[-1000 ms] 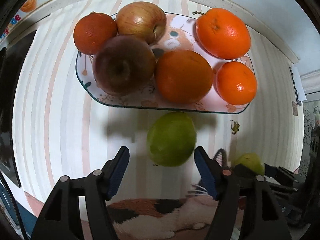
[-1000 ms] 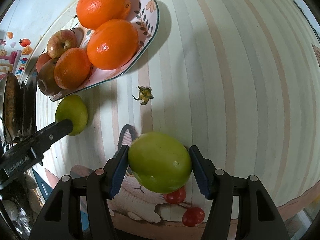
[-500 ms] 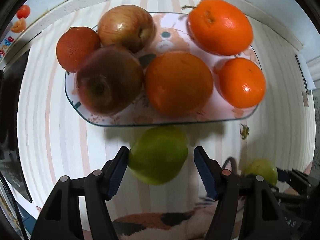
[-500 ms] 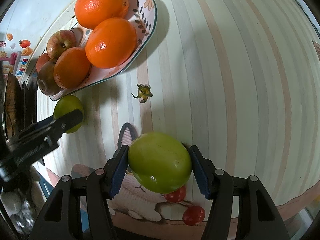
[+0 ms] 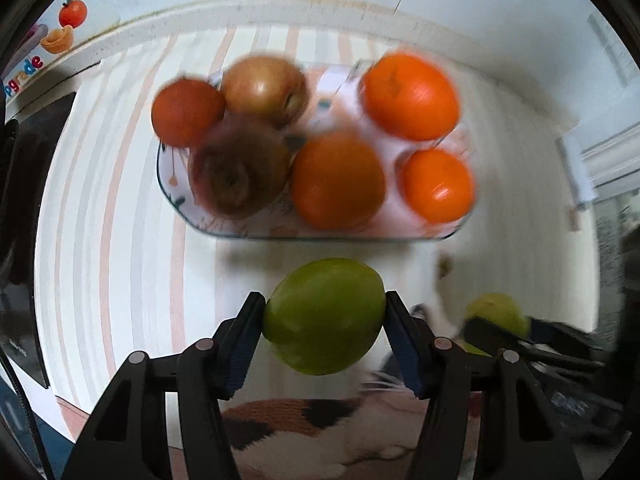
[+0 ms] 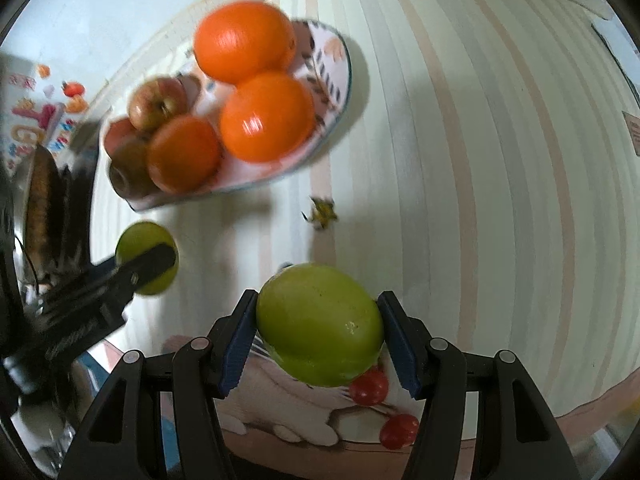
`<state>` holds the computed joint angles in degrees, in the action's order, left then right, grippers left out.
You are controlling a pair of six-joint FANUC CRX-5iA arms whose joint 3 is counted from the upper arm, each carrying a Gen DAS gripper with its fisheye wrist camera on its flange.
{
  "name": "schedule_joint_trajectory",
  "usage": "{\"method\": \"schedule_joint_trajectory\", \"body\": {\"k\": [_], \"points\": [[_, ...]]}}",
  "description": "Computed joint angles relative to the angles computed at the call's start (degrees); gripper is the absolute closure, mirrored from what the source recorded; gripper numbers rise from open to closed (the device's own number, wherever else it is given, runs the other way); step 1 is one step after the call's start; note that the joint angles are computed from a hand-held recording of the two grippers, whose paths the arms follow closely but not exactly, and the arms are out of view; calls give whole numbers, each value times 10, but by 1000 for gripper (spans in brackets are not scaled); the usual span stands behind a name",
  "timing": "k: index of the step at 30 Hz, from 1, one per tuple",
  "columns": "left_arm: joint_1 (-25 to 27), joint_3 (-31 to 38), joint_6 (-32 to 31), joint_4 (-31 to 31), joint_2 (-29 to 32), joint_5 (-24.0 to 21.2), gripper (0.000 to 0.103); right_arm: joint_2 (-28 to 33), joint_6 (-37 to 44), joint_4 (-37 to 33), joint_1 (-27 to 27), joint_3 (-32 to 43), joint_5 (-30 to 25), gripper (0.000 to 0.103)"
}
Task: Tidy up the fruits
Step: 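Lift both green apples and carry them toward the floral plate, then lower both green apples onto the plate and open both grippers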
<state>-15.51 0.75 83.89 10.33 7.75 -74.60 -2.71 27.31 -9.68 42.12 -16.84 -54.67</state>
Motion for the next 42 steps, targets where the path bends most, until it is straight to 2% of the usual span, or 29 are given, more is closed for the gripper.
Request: {"method": "schedule_joint_trajectory", "body": {"k": [5,9,14,20,31,35,38,42], "points": [[14,49,-20,56,10,-8,45,-16,-13,14,-26,5,23,40],[25,134,-21,86,80,-38,45,0,14,18,-63,38,35,40],[30,249,13,88,185,-98,45,30,48,34,-78,79,41,40],[22,336,39,75,257,-157,45,68,88,34,-79,117,44,40],[7,386,63,35,296,-208,45,127,125,81,-44,159,24,40],[1,381,56,23,287,-197,45,136,127,94,-38,163,24,40],[3,380,54,33,284,-191,37,136,126,93,-39,160,30,39],[3,375,51,32,275,-180,31,135,122,86,-43,159,38,37]]}}
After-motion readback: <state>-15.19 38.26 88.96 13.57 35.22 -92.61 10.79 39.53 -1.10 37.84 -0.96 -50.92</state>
